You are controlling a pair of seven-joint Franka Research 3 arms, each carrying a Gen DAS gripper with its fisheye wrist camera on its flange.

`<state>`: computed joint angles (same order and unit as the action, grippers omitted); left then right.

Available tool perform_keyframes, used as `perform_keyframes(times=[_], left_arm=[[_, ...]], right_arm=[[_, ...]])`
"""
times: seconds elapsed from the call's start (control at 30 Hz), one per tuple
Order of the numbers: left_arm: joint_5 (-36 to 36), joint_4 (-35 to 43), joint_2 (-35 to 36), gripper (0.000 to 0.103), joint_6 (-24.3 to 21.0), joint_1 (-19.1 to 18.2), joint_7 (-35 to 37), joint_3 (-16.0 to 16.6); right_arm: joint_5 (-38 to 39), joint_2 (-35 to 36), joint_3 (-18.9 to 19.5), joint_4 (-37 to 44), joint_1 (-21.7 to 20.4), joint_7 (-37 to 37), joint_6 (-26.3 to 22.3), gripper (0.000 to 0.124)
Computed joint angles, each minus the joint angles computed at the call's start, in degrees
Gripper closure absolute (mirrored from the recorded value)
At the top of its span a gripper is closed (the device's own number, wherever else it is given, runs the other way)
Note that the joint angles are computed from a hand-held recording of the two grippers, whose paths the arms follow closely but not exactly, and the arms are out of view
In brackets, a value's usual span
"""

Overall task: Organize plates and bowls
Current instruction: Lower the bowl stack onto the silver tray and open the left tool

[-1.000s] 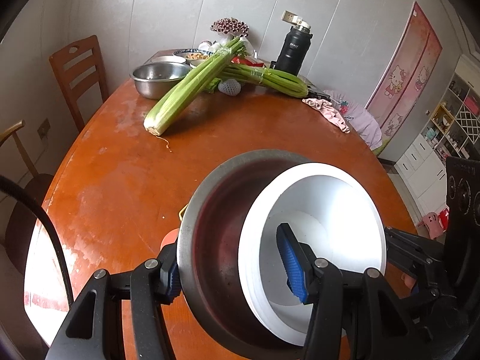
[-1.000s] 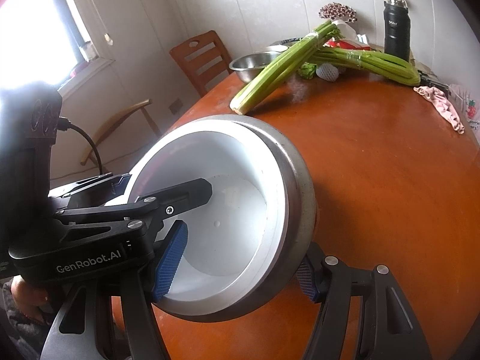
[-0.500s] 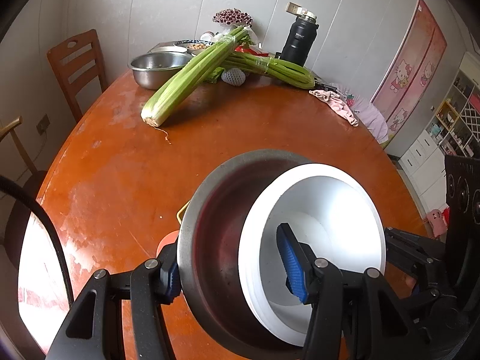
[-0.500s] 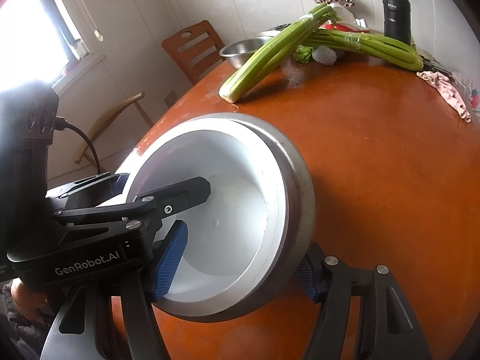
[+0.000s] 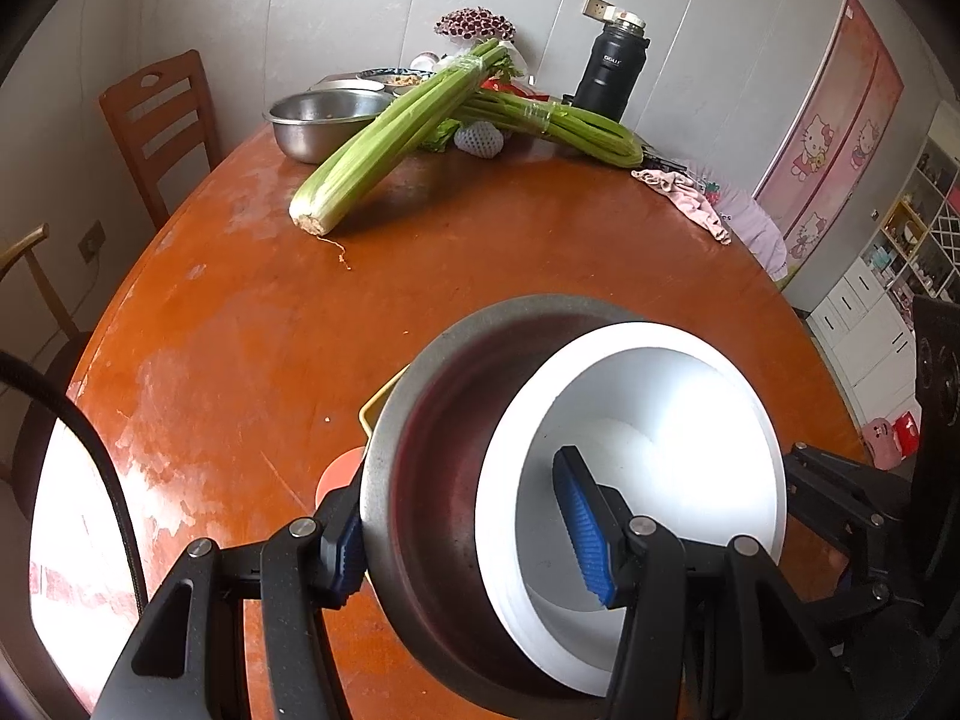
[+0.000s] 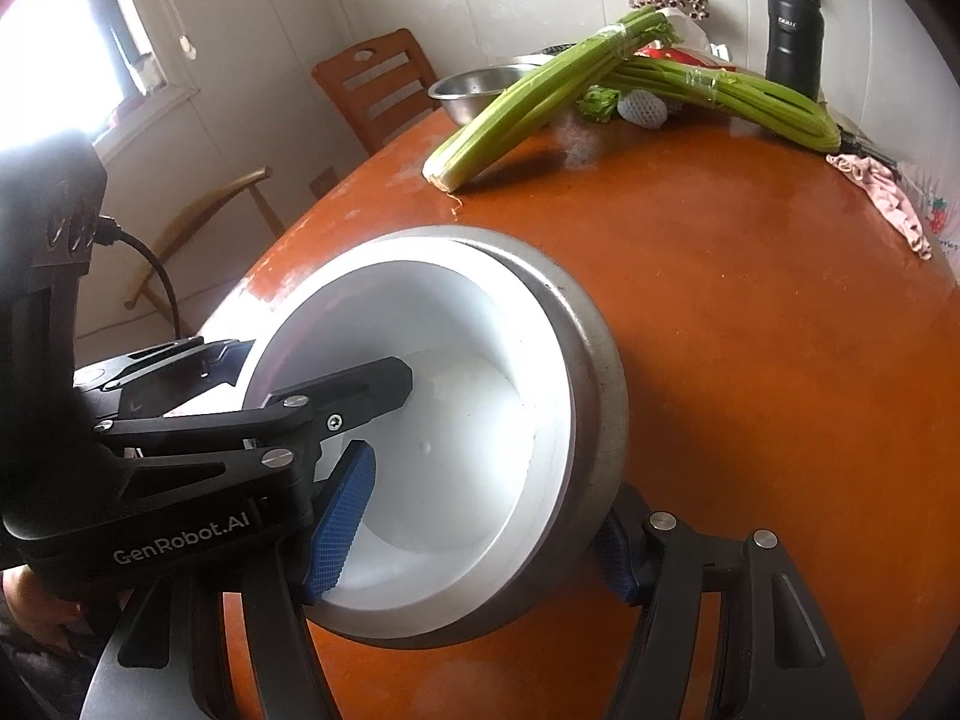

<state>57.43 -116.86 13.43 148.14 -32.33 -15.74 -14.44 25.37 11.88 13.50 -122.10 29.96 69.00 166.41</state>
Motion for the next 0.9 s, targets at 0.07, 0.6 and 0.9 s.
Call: perform_keyframes(times=[0.07, 0.6, 0.9], left_arm=[[0.26, -0.13, -0.13, 0.048, -0.17, -0.07, -0.22, 0.04], [0.38, -1.0, -1.08, 0.048, -2.5, -0.02, -0.42, -0.68], [0.31, -0.94, -1.36, 0.048, -3.14, -0.1, -0.23, -0.93]], right_arm=[[-0.61, 0.07, -0.28, -0.04, 0.24, 0.45, 0.26, 0.055], [-11.11, -0.09, -2.78, -1.35, 2.29, 8.89, 3.38, 0.055], [-15.94, -0.25, -4.65, -1.73, 3.65, 13.81, 4.0, 0.055]])
